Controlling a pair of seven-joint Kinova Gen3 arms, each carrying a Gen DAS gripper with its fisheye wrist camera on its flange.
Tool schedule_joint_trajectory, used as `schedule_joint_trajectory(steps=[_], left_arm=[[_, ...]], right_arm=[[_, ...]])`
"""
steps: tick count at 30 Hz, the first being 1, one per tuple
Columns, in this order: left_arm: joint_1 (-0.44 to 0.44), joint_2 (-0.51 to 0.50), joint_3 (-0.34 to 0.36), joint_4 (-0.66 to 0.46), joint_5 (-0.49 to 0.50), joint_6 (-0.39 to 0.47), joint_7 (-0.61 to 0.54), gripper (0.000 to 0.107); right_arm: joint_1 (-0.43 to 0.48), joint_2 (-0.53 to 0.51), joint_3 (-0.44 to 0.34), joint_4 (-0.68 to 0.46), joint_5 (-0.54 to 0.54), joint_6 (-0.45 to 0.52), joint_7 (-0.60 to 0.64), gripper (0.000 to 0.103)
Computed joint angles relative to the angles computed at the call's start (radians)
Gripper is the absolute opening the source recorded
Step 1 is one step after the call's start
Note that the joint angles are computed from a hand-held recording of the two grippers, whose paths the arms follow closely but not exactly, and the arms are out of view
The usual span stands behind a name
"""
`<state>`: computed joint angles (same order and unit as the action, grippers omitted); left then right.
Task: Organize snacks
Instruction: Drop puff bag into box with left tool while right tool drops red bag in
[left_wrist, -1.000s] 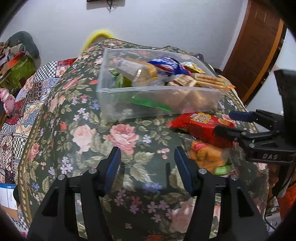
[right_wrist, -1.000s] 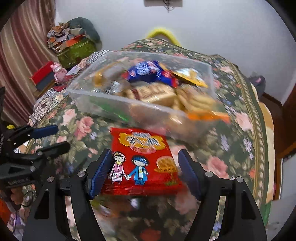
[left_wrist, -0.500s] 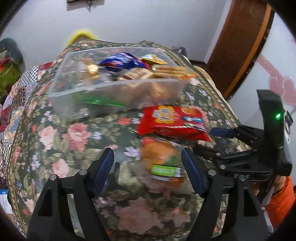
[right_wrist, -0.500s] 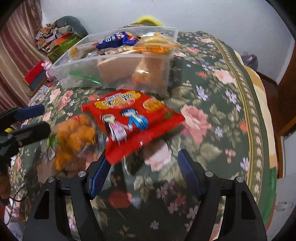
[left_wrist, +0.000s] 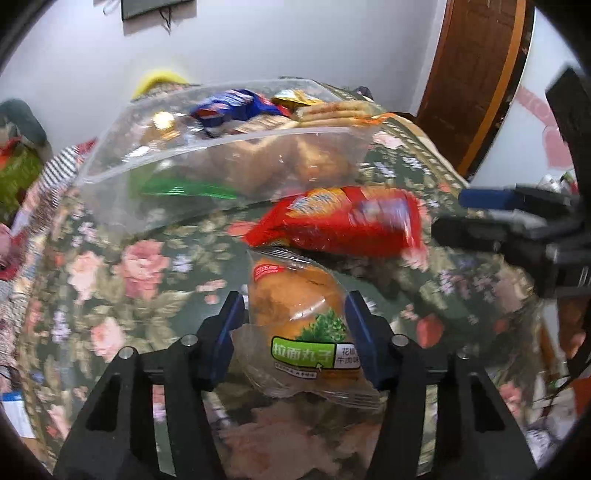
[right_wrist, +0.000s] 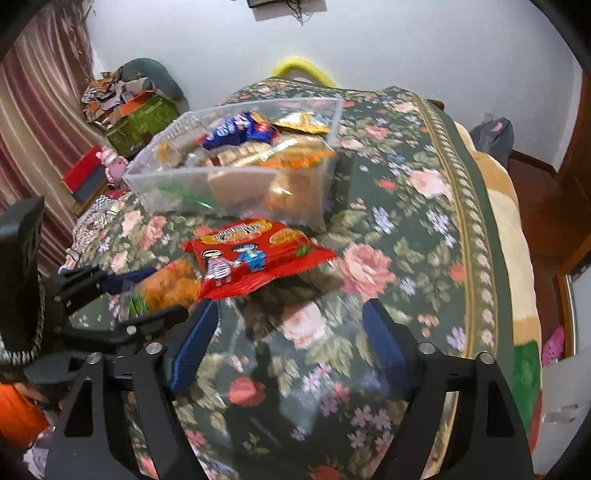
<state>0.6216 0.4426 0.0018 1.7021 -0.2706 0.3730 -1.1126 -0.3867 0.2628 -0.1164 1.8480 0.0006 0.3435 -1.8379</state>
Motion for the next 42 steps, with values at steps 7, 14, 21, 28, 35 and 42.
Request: schedule_joint_trajectory(steps=[7, 14, 21, 28, 35, 42], left_arm=[[-0.043, -0.042, -0.024, 0.064, -0.002, -0.028, 0.025, 0.054], [-0.081, -0.039, -0.011, 0.064, 0.003, -0.018, 0.024, 0.064], [-0.111, -0.037, 0.022, 0.083, 0.035, -0.025, -0.022, 0.067], [-0.098, -0.028, 0.003, 0.095, 0.052, -0.031, -0.018, 0.067], [-0.051, -0.068, -0.056, 0.132, 0.009, -0.078, 0.032, 0.058], [-0.06, -0.126, -0.056, 0.133, -0.014, -0.09, 0.076, 0.058]], right_arm=[[0.01, 0.027, -0.032, -0.037, -0.045, -0.012, 0.073, 0.085], [-0.016, 0.165, -0.035, -0.23, -0.036, 0.135, 0.142, 0.088], [-0.098, 0.229, 0.034, -0.293, 0.04, 0.206, 0.096, 0.088], [-0.056, 0.208, -0.002, -0.228, -0.002, 0.158, 0.113, 0.07], [-0.146, 0.146, 0.058, -0.146, 0.084, 0.084, 0.022, 0.064], [-0.218, 0.053, 0.112, -0.081, 0.202, 0.012, -0.111, 0.064]])
